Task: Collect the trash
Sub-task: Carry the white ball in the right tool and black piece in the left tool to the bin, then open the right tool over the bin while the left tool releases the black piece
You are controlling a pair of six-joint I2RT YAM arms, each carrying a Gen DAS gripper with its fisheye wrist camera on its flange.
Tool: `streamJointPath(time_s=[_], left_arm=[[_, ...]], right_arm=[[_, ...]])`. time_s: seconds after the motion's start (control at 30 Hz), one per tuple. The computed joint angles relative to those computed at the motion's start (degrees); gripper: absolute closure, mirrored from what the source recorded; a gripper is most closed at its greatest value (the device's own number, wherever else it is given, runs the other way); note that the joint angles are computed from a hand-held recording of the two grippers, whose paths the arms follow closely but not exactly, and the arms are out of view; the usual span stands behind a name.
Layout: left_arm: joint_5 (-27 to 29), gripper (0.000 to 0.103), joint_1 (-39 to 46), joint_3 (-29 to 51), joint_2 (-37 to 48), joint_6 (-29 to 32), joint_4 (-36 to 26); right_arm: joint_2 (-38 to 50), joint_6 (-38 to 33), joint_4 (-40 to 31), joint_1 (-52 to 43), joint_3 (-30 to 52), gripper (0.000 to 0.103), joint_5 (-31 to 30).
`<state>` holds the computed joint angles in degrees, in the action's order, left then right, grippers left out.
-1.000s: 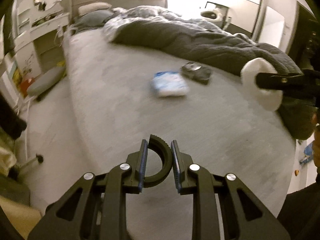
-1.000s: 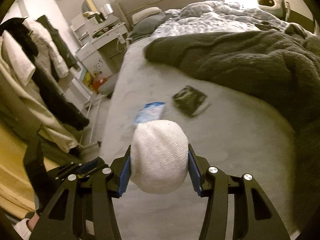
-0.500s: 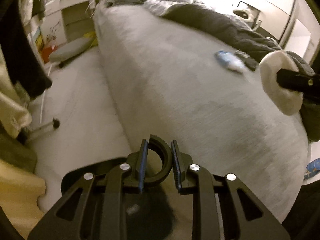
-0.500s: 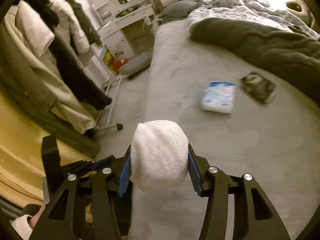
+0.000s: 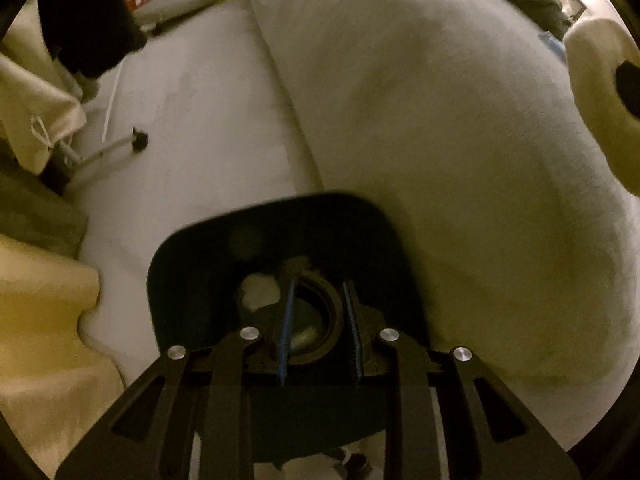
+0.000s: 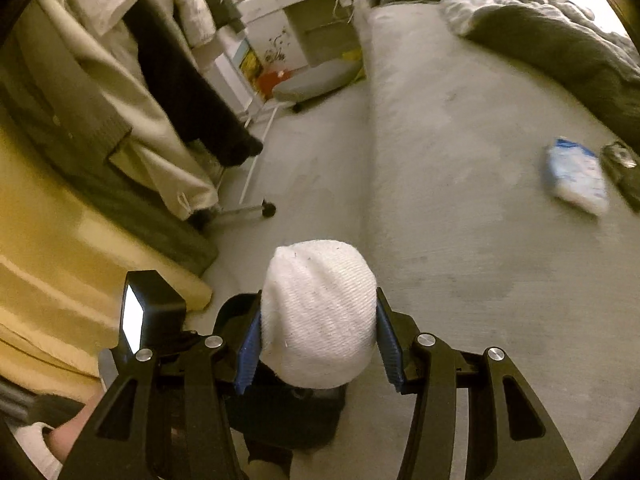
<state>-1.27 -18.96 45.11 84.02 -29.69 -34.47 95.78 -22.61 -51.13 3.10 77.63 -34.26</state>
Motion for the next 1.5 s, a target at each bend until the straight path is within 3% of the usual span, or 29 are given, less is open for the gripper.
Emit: streamJointPath(time_s=[0.1,0.4,0.73,1.03,1.13,1.27,1.5], left_arm=[[2.3,0.072,1.8,-2.5,-1.2,1.2,0.0],[5.0,0.038,9.2,-7.5,-8.9,5.5,-0.9],[4.9,0.03,17.8,-9.1,-19.2,11.0,-4.1],[2.2,0.029,19.0,-5.6,-29.0,14.2,-7.6],[1.6,0.029,18.9,-2.9,-30.1,15.5,-8.6],[-1.3,0.025,16.5,1.0,-31.3,15.3,-9.8],[-4.4,0.024,11.7,6.0,-32.4,13.5,-9.4]], right_arm=[[0.8,1.1,1.0,3.0,-1.0,0.052,1.6],[3.0,3.0,3.2,8.9,-3.2,0.052,4.3],[6.9,4.1,7.4,16.4,-6.6,0.052,10.1],[9.4,3.0,9.7,22.8,-9.1,0.05,16.8],[9.8,2.2,10.3,24.3,-9.9,0.045,18.2],[9.9,1.8,11.3,25.2,-10.8,0.031,19.2],[7.7,1.8,13.2,23.6,-11.4,0.027,16.8]])
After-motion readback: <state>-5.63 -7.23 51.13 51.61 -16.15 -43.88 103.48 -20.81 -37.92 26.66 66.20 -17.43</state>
